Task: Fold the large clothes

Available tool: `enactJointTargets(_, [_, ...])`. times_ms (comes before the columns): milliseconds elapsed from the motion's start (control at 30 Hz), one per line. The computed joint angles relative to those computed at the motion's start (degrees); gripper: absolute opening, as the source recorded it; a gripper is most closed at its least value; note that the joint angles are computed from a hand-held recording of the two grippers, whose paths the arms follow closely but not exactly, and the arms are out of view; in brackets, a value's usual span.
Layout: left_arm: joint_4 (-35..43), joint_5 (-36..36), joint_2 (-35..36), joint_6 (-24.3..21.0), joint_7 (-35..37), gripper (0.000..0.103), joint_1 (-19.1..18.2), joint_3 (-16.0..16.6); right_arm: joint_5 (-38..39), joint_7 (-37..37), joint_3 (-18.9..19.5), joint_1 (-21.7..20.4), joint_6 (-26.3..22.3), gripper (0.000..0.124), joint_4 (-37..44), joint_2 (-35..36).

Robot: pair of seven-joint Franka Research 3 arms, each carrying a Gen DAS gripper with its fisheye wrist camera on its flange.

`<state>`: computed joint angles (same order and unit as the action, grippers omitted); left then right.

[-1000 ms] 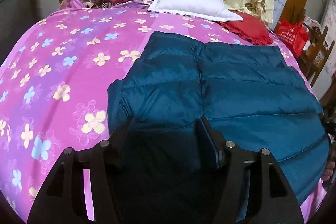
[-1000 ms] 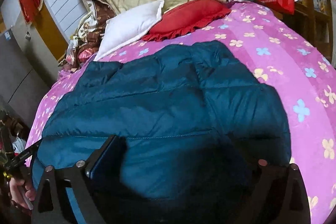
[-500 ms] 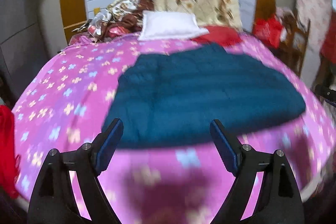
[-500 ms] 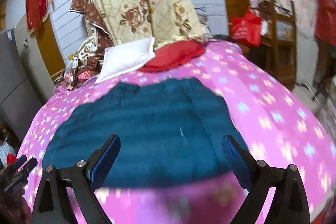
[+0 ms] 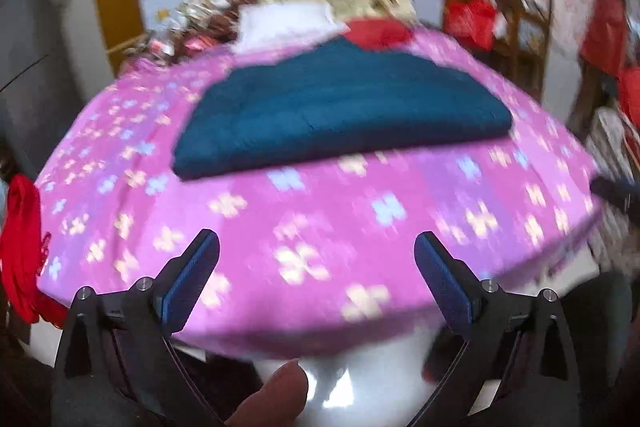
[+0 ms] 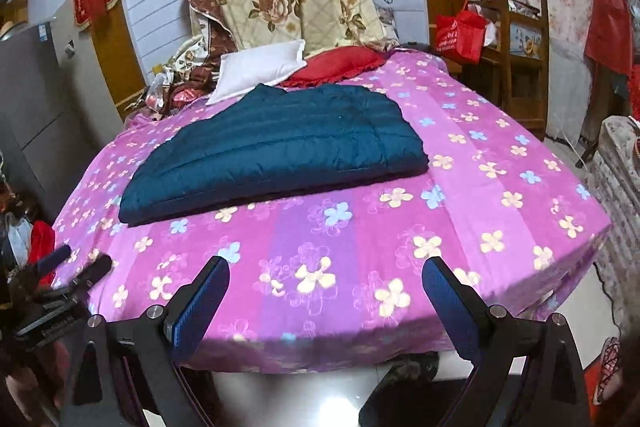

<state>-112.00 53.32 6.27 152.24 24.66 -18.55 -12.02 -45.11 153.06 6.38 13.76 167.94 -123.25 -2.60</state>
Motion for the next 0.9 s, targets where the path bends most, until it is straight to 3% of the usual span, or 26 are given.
enactJointTargets(133, [0.26,-8.57,-0.03,1.31,6.48,0.098,-0.36,-1.75,-1.71,1.10,0.55,-0.36,-1.00,0.096,-0.26,-1.36])
enactJointTargets(233, [2.03,-13.05,-0.40,-1.45,8.72,0.098,-0.80,-1.93,-3.55,1.51,1.22,-0.86,-2.59,0.096,0.09,-2.25])
enactJointTargets(467, [3.62,-10.10,-1.87,-6.38,4.47,0.098,-0.76,-1.16,-11.11,5.98,3.34,-2.17,-5.43,0.096,0.16,-4.75])
enactJointTargets(900, [4.58,-10.67,-1.23,-6.87,6.23,0.098,-1.09,-1.82,-8.35,3.58,3.40,-2.67,-2.56,0.096,-1.05,-5.36])
